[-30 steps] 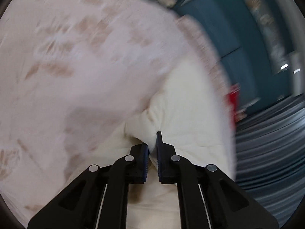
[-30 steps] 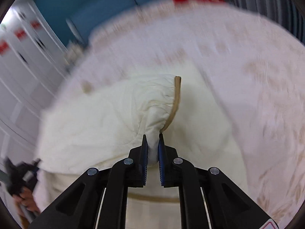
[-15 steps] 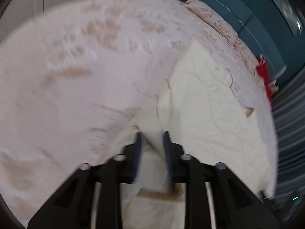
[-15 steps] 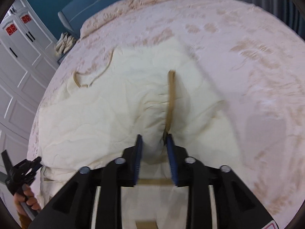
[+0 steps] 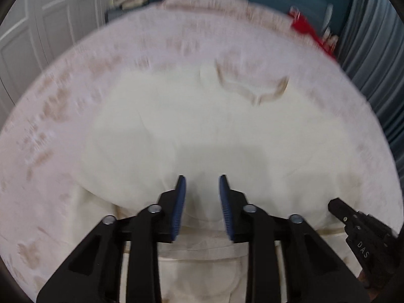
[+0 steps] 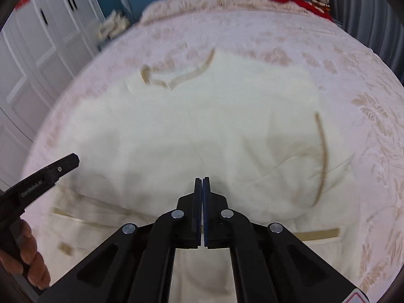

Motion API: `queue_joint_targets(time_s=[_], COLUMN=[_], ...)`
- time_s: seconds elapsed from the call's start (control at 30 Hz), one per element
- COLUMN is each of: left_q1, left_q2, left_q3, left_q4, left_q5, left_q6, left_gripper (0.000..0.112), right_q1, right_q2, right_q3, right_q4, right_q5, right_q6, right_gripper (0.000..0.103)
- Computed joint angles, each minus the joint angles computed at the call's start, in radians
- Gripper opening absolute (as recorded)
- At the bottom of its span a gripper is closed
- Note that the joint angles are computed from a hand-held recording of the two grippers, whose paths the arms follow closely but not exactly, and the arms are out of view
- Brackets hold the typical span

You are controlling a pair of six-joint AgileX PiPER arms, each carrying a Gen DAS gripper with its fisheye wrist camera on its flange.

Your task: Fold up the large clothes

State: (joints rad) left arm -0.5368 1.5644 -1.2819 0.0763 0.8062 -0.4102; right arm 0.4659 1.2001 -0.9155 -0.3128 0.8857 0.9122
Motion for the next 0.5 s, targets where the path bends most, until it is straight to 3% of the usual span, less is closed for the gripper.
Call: queue_joint_targets(time_s=[0.13,0.4,0.5], left_q1=[-0.038,-0.088,-0.121], left_q2=[0.023,0.019,0.02], left_q3=[0.084,0.18,0.196], left_q4=[0.084,0.249,0.344], left_q5=[-0.061,-0.178,-0.187], left_q6=[-0.079,-0.234,-0.324], left_gripper=[0.02,0.02,0.02], right_q1=[0.016,0.092,0.095], right_q2=[0.045,0.075,0.065], right_q3=[0.09,0.142,0.161], right_q4=[-0.055,-0.221,-0.236], right_q5=[-0.089,-0.126,-0.145], right_q6=[0.062,0.233,0.255], right_gripper=[0.0,0.0,0.0])
